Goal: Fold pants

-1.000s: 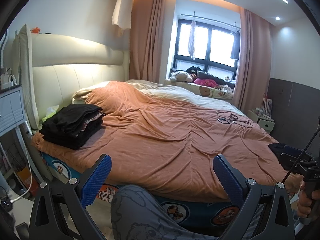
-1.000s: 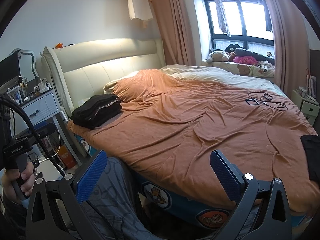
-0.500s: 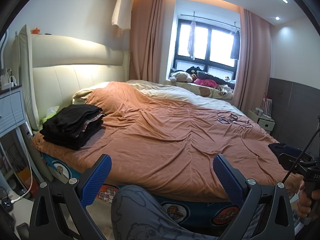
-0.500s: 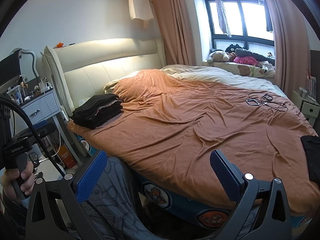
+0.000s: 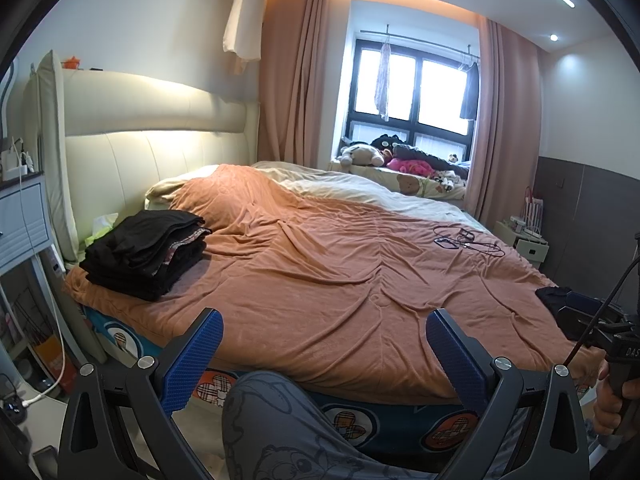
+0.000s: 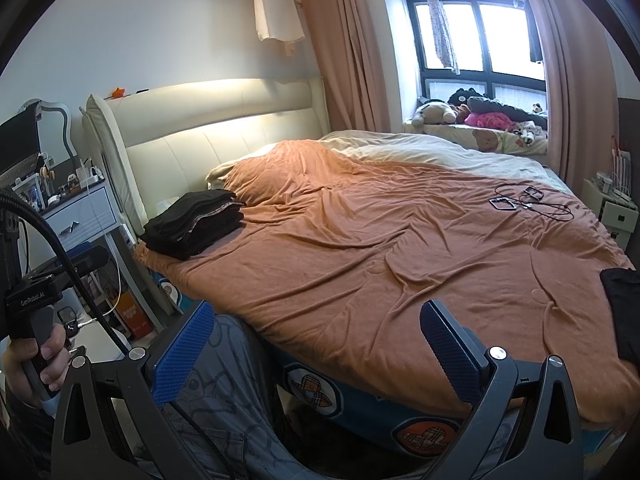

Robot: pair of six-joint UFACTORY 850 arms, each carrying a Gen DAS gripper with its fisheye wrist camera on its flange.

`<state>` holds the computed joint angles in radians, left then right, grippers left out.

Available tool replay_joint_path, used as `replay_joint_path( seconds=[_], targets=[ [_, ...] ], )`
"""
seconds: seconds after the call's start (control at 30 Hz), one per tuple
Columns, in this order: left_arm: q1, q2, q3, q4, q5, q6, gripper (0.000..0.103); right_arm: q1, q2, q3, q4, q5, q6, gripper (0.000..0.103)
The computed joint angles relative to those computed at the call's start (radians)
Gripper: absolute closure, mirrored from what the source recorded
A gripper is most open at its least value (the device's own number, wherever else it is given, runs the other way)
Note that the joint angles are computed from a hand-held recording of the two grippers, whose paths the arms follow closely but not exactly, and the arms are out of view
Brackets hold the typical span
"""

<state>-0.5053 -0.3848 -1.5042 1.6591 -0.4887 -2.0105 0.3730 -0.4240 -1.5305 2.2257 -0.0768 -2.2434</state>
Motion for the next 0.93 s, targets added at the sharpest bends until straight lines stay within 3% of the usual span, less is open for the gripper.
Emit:
replay_joint_path(
  seconds=[0.3, 0.8, 0.93],
  targets=[
    [0.000, 0.003, 0.001, 0.003, 0.002, -0.002, 0.001, -0.002, 0.008, 0.011, 0.108, -0.001, -0.108, 0.000],
    [-0.002, 0.002, -0.009, -0.023, 0.012, 0.033, 0.001, -0.005, 0.010, 0.010, 0.097, 0.005, -0.093, 0.000],
    [0.000, -0.005, -0.017, -0.030, 0.019, 0.046, 0.001, -0.005, 0.013, 0.014, 0.225, 0.006, -0.221, 0.000]
  ],
)
